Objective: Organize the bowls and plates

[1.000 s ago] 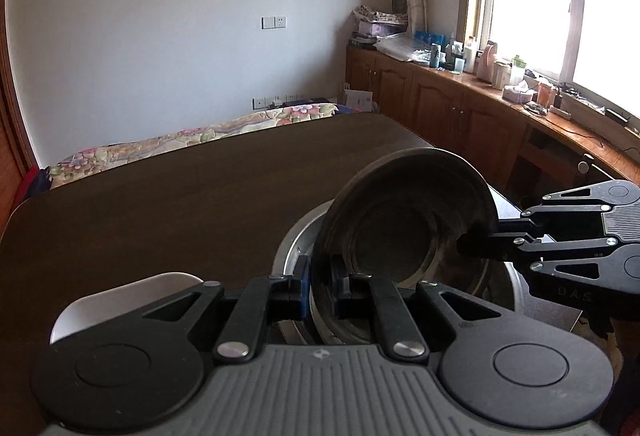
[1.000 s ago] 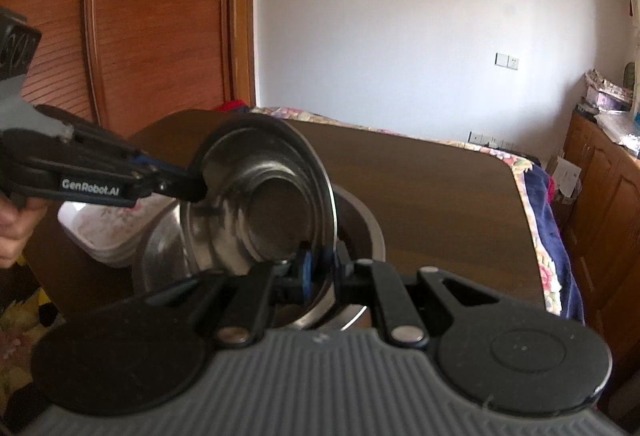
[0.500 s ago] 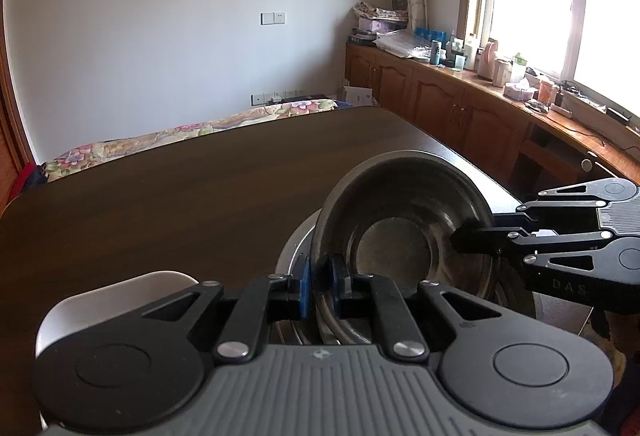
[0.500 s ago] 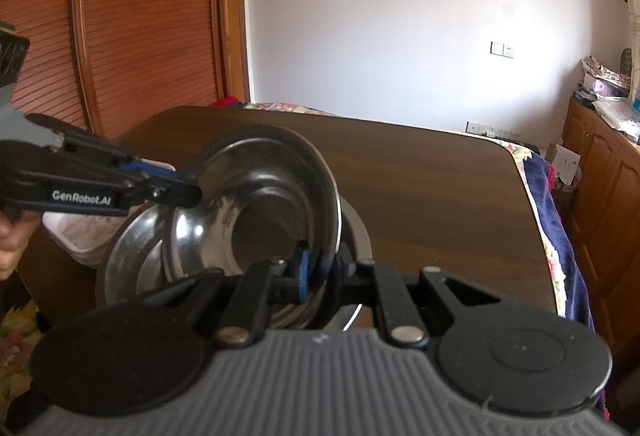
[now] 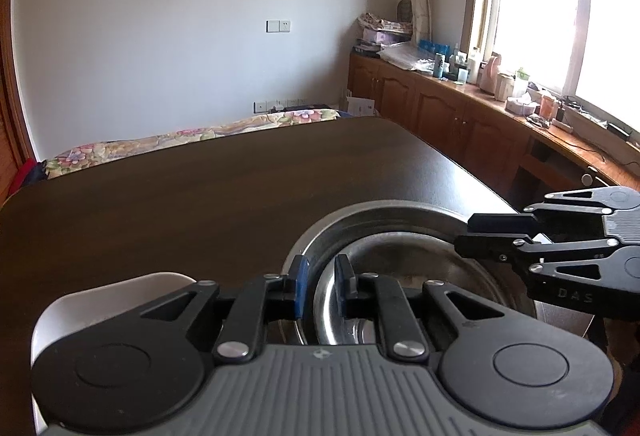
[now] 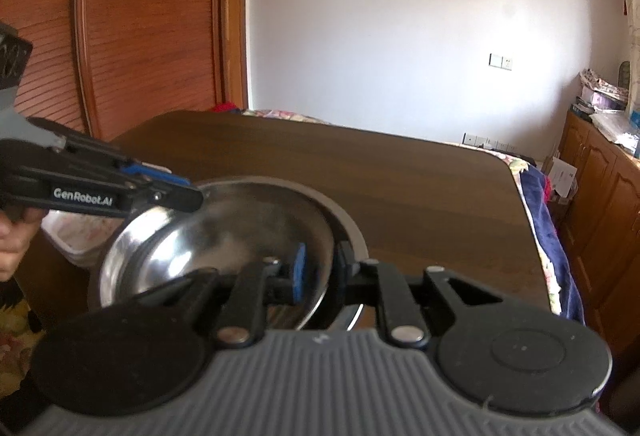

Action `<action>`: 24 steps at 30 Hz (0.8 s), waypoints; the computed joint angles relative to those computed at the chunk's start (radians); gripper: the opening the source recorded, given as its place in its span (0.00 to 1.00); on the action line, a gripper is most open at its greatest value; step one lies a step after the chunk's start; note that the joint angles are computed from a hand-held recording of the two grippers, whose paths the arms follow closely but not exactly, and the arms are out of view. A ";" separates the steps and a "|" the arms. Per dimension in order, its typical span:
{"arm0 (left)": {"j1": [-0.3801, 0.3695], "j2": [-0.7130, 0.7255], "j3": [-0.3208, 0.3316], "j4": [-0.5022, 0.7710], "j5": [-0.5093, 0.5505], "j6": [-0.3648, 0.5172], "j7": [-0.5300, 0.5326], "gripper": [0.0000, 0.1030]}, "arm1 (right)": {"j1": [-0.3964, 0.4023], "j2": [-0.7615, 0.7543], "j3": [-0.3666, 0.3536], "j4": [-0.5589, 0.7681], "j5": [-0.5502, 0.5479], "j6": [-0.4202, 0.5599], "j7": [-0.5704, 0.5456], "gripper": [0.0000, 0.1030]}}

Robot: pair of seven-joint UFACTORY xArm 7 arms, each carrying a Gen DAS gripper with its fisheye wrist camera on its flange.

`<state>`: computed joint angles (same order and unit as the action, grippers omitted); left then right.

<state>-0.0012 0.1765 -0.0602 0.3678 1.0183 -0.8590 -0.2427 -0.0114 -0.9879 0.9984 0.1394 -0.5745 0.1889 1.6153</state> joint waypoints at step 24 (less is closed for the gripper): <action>0.084 0.028 0.069 -0.156 -0.030 -0.315 0.207 1.00 | 0.303 -0.079 0.025 -0.006 -0.083 0.349 0.239 0.74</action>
